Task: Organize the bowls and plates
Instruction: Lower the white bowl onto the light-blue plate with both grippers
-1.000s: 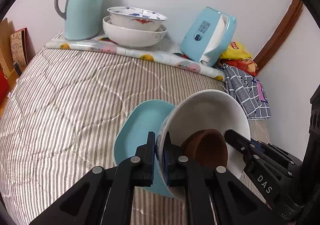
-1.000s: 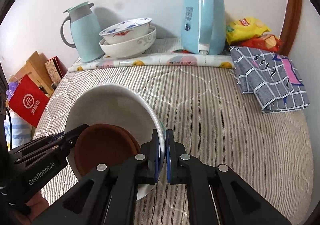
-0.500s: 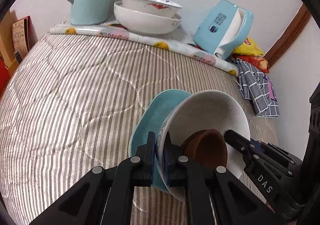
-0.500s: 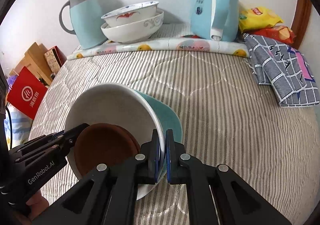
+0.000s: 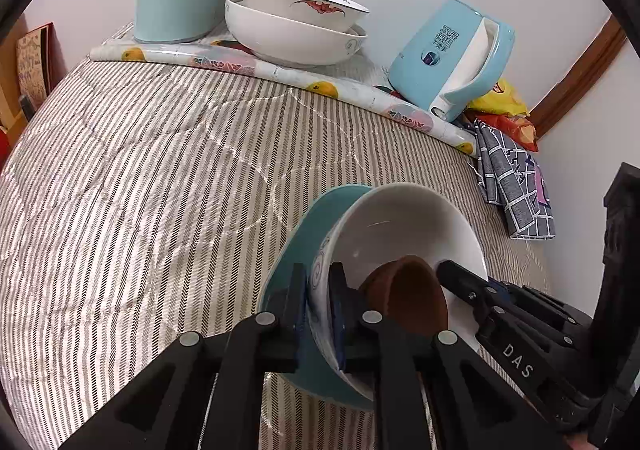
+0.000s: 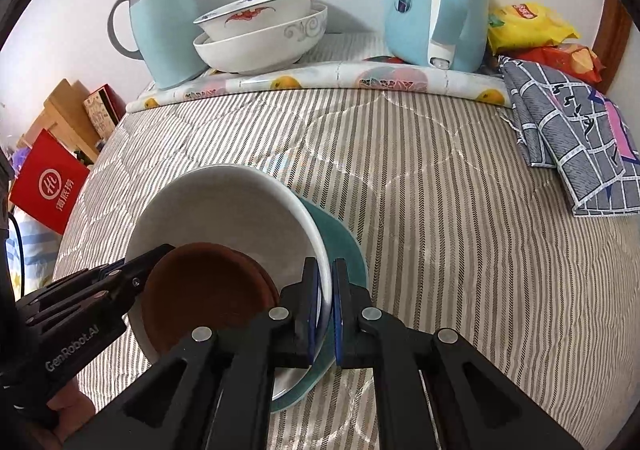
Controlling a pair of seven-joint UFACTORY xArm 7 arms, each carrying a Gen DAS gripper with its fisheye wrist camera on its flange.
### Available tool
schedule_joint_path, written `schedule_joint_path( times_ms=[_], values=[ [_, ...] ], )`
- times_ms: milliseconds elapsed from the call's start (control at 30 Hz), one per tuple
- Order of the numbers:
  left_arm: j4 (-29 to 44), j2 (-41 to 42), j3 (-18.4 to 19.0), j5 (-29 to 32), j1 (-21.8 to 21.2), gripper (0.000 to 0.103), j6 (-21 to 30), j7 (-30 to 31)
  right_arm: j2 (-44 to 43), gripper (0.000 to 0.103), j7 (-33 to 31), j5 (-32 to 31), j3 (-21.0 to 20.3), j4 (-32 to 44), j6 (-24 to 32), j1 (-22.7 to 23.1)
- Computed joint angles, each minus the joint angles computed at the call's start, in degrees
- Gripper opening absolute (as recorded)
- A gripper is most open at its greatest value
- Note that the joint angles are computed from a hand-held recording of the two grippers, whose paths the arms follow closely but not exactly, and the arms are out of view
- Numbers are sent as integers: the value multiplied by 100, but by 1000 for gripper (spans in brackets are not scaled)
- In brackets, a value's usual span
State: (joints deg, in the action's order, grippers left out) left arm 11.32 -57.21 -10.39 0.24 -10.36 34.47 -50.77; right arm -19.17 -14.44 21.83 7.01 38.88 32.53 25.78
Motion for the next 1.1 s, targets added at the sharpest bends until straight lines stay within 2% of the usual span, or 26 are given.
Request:
schedule_joint_path(
  times_ms=[300, 467, 700, 767, 833, 867, 1000, 1067, 1100],
  values=[
    [-70, -28, 90, -77, -42, 14, -99, 72, 99, 9, -213, 221, -66, 143, 207, -3],
    [-100, -175, 67, -132, -57, 19, 50, -22, -11, 10, -432, 479, -170, 119, 331, -5],
    [-68, -601, -136, -29, -80, 21, 446, -233, -343, 11, -465, 503, -180, -18, 454, -55],
    [-81, -788, -187, -42, -160, 22, 535, -316, -496, 21, -434, 431, -167, -94, 482, -79],
    [-63, -912, -271, -14, -200, 28, 627, -395, -691, 27, -388, 392, -164, -218, 429, -84],
    [-38, -985, -334, 11, -218, 31, 718, -449, -799, 27, -367, 389, -180, -285, 404, -77],
    [106, -1234, -579, 106, -392, 32, 1007, -609, -1341, 32, -273, 197, -229, -542, 477, -125],
    [188, -1323, -694, 128, -502, 42, 1039, -701, -1633, 44, -161, 23, -221, -669, 483, -199],
    [229, -1330, -747, 139, -550, 44, 1029, -741, -1843, 46, -88, -82, -214, -759, 475, -258]
  ],
)
